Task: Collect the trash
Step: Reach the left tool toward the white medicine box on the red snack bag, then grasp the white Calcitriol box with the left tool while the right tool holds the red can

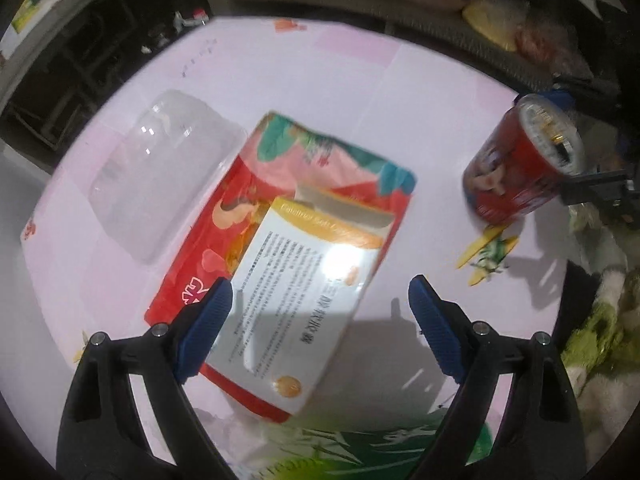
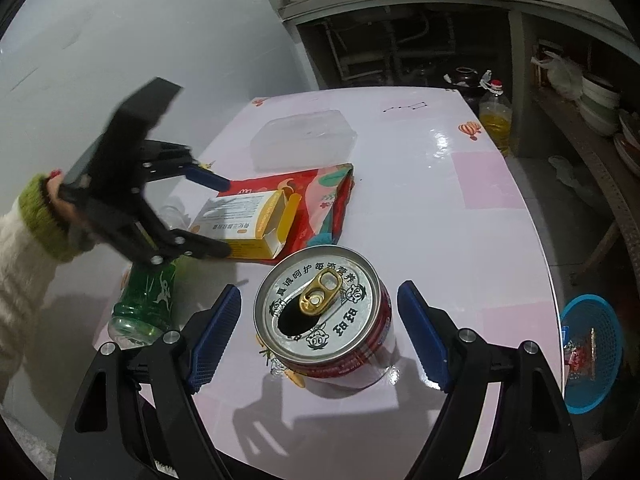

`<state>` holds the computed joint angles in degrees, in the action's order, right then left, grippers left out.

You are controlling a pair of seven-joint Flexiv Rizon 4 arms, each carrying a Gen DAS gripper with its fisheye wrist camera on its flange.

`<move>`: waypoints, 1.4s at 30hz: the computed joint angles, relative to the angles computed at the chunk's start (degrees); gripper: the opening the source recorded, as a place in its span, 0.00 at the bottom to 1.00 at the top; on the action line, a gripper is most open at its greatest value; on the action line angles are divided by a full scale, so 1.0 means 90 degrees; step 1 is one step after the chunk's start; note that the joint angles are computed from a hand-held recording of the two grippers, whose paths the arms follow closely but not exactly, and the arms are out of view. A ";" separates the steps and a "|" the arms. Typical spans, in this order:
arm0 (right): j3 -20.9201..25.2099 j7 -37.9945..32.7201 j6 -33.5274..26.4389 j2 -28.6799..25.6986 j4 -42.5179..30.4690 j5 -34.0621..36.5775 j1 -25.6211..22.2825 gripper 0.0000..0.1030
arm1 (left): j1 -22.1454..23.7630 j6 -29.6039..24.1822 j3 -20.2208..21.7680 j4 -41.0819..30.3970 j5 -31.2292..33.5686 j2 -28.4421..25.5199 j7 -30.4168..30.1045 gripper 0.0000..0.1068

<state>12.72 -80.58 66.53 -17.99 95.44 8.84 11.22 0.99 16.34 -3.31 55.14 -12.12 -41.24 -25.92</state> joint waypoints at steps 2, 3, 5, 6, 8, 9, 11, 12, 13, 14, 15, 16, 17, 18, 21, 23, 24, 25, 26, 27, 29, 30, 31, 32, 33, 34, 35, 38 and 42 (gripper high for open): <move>0.0030 -0.0083 -0.0008 -0.0028 -0.0030 0.0033 -0.0017 0.76 | -0.0059 -0.0144 0.0065 -0.0238 0.0159 -0.0154 -0.0014 0.80; 0.0036 -0.0110 -0.0003 -0.0040 -0.0041 0.0040 -0.0018 0.76 | -0.0082 -0.0267 0.0090 -0.0387 0.0227 -0.0242 -0.0028 0.80; 0.0036 -0.0135 0.0044 -0.0056 -0.0043 0.0051 -0.0014 0.76 | -0.0095 -0.0206 0.0089 -0.0415 0.0279 -0.0275 0.0001 0.80; 0.0060 -0.0175 0.0073 -0.0065 -0.0048 0.0088 -0.0027 0.76 | -0.0096 -0.0266 0.0083 -0.0479 0.0277 -0.0307 -0.0010 0.80; 0.0092 -0.0232 0.0087 -0.0072 -0.0055 0.0146 -0.0047 0.72 | -0.0095 -0.0327 0.0081 -0.0559 0.0273 -0.0345 -0.0054 0.80; 0.0079 -0.0228 0.0091 -0.0075 -0.0045 0.0126 -0.0032 0.72 | -0.0097 -0.0330 0.0078 -0.0558 0.0271 -0.0339 -0.0068 0.80; 0.0027 -0.0158 0.0116 -0.0069 -0.0005 0.0042 0.0013 0.69 | -0.0129 -0.0222 0.0096 -0.0515 0.0319 -0.0332 -0.0093 0.80; 0.0000 -0.0109 0.0144 -0.0062 0.0029 -0.0005 0.0038 0.68 | -0.0148 -0.0134 0.0107 -0.0452 0.0360 -0.0314 -0.0078 0.80; 0.0010 -0.0115 0.0140 -0.0061 0.0032 -0.0001 0.0023 0.68 | -0.0183 -0.0050 0.0128 -0.0418 0.0428 -0.0316 -0.0055 0.80; 0.0015 -0.0099 0.0129 -0.0062 0.0039 0.0006 0.0015 0.67 | -0.0214 0.0058 0.0153 -0.0325 0.0509 -0.0275 -0.0008 0.80; 0.0012 -0.0078 0.0122 -0.0061 0.0045 0.0004 0.0013 0.66 | -0.0234 0.0133 0.0168 -0.0254 0.0556 -0.0243 0.0008 0.80; 0.0018 -0.0077 0.0123 -0.0062 0.0050 0.0011 0.0004 0.66 | -0.0253 0.0124 0.0179 -0.0295 0.0589 -0.0265 -0.0007 0.80; 0.0026 -0.0080 0.0124 -0.0061 0.0055 0.0026 -0.0008 0.66 | -0.0270 0.0151 0.0195 -0.0284 0.0623 -0.0260 -0.0030 0.80; 0.0034 -0.0086 0.0127 -0.0061 0.0049 0.0044 -0.0021 0.66 | -0.0277 0.0139 0.0199 -0.0297 0.0636 -0.0265 -0.0053 0.80; 0.0014 -0.0047 0.0225 -0.0051 0.0102 0.0010 0.0003 0.66 | -0.0286 0.0155 0.0197 -0.0334 0.0644 -0.0276 -0.0139 0.78; -0.0003 -0.0014 0.0270 -0.0047 0.0133 -0.0038 0.0015 0.65 | -0.0260 0.0145 0.0164 -0.0359 0.0571 -0.0269 -0.0209 0.76; -0.0030 0.0041 0.0299 -0.0033 0.0168 -0.0091 0.0040 0.65 | -0.0234 0.0129 0.0140 -0.0364 0.0522 -0.0264 -0.0219 0.76; -0.0040 0.0085 0.0322 -0.0024 0.0189 -0.0117 0.0048 0.65 | -0.0217 0.0126 0.0117 -0.0347 0.0476 -0.0239 -0.0226 0.76; -0.0042 0.0116 0.0342 -0.0015 0.0204 -0.0130 0.0047 0.65 | -0.0186 0.0154 0.0091 -0.0319 0.0416 -0.0204 -0.0221 0.75; -0.0044 0.0148 0.0384 0.0003 0.0233 -0.0141 0.0046 0.65 | -0.0146 0.0174 0.0076 -0.0277 0.0364 -0.0163 -0.0206 0.75; -0.0010 0.0159 0.0443 0.0030 0.0262 -0.0096 0.0007 0.65 | -0.0090 0.0265 0.0044 -0.0195 0.0242 -0.0091 -0.0247 0.75; 0.0013 0.0163 0.0494 0.0053 0.0283 -0.0046 -0.0018 0.65 | -0.0074 0.0307 0.0030 -0.0139 0.0188 -0.0048 -0.0273 0.74; 0.0020 0.0175 0.0536 0.0070 0.0304 -0.0023 -0.0031 0.65 | -0.0069 0.0372 0.0017 -0.0056 0.0134 0.0007 -0.0322 0.74; 0.0023 0.0188 0.0566 0.0084 0.0316 -0.0009 -0.0042 0.65 | -0.0043 0.0439 0.0007 0.0066 0.0073 0.0092 -0.0349 0.74; 0.0033 0.0198 0.0608 0.0112 0.0340 0.0024 -0.0059 0.65 | -0.0015 0.0523 -0.0005 0.0128 -0.0001 0.0145 -0.0399 0.74; 0.0051 0.0194 0.0645 0.0138 0.0361 0.0066 -0.0081 0.65 | 0.0017 0.0578 -0.0024 0.0189 -0.0080 0.0197 -0.0439 0.74; 0.0060 0.0203 0.0679 0.0161 0.0377 0.0099 -0.0095 0.65 | 0.0055 0.0659 -0.0058 0.0284 -0.0199 0.0283 -0.0493 0.74; 0.0041 0.0312 0.0809 0.0262 0.0469 0.0160 -0.0110 0.65 | 0.0161 0.0841 -0.0193 0.0481 -0.0581 0.0441 -0.0564 0.74; -0.0003 0.0526 0.1145 0.0464 0.0698 0.0238 -0.0150 0.65 | 0.0169 0.0835 -0.0336 0.0694 -0.1045 0.0686 -0.0806 0.74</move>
